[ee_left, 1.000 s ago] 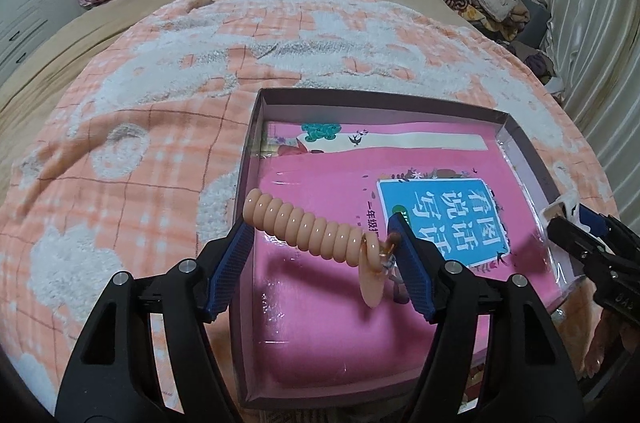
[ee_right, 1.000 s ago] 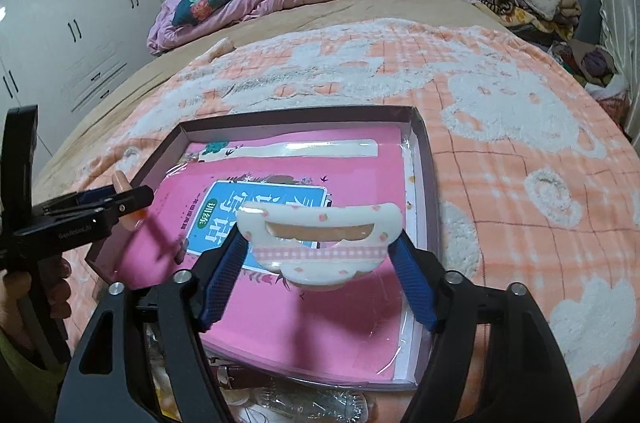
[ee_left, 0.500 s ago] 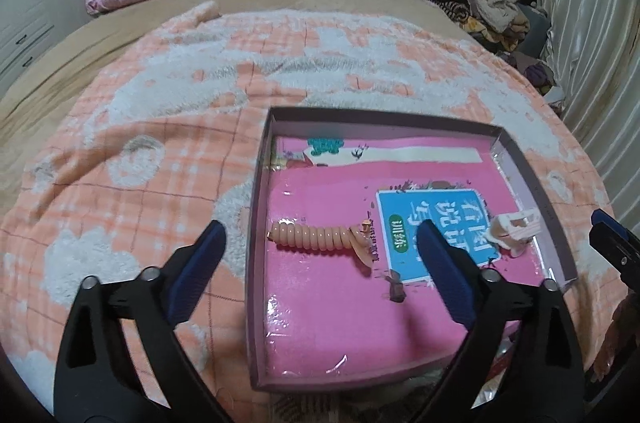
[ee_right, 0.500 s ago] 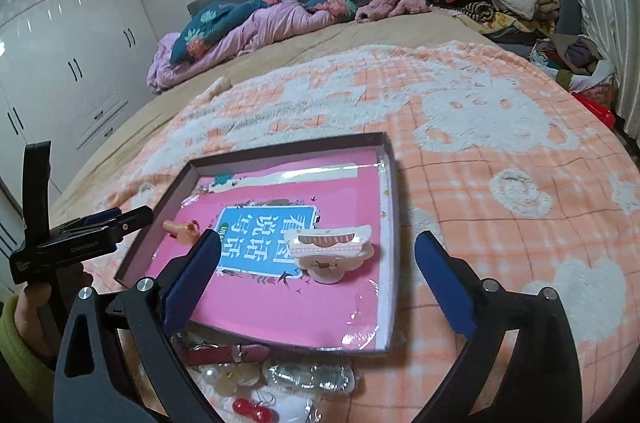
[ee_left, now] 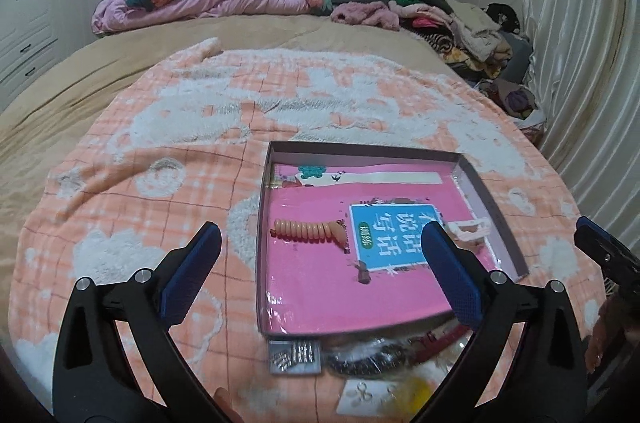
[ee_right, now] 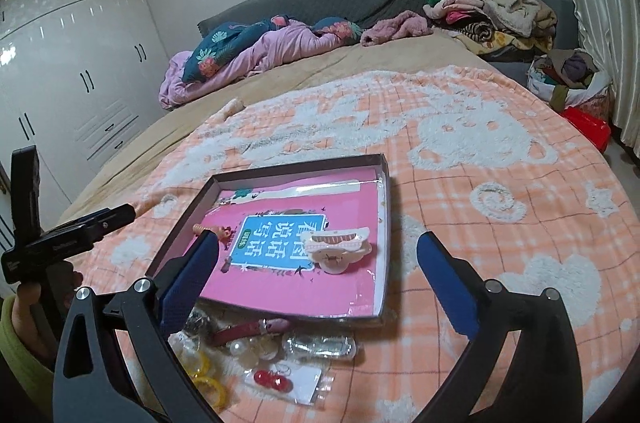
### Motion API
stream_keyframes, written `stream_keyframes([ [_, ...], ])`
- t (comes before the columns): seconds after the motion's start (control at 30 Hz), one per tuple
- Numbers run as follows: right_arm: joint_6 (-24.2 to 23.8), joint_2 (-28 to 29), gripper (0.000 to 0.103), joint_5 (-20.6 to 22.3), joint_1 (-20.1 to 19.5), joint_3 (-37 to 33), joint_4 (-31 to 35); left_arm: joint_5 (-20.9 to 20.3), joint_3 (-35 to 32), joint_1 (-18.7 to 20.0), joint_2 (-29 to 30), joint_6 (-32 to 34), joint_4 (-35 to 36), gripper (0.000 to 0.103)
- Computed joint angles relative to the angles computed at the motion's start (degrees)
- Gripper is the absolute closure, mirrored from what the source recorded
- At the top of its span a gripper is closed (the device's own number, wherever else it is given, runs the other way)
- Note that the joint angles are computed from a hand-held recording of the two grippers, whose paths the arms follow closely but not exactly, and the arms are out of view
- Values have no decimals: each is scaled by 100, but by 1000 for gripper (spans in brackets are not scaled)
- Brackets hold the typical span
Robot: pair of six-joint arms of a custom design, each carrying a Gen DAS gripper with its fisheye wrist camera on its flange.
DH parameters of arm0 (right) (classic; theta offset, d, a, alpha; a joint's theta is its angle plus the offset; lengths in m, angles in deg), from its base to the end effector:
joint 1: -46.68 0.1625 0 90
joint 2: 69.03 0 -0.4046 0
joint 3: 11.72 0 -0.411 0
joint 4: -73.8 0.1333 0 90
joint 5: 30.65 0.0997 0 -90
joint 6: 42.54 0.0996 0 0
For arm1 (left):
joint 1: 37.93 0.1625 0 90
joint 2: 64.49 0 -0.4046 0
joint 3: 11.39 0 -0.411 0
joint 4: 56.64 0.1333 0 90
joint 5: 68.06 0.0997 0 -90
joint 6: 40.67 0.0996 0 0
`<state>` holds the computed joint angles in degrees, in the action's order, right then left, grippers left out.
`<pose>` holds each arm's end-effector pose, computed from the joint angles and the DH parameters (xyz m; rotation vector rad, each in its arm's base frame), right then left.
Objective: Organize jewelry
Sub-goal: 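Pull both open tools back from the box toward the loose jewelry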
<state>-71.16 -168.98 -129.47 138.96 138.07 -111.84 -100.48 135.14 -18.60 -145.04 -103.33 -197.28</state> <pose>0.1313 -0.3303 0.2498 0.6175 -2.5557 1.0347 -0.2260 -0.3096 0.1083 0.3318 2.2920 -1.0422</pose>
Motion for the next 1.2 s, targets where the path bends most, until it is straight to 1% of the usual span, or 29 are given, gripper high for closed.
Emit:
stream_keyframes([
  [0.17,-34,-278,4,-12,64,138,155,-84,147,-374,-344,-531,622,9],
  [0.4,-76,-587,4,-35,238,281,450,-399,395,-923,-901,-1323,1516,9],
  [0.5,-107,-703,4,-46,320,358,597,-564,471,-1052,-1046,-1503,1715,9],
  [0.67,-165,-808,4,-182,459,480,674,-846,629,-1286,-1292,-1767,1935,9],
  [0.77,-178,-915,4,-202,473,542,787,-1005,705,-1432,-1357,-1876,1999,9],
  [0.97,-231,-1118,4,-271,458,663,997,-1324,835,-1615,-1314,-1882,1750,9],
  [1.2,-292,-1393,4,-268,323,778,1318,-1732,961,-1702,-963,-1638,1061,11],
])
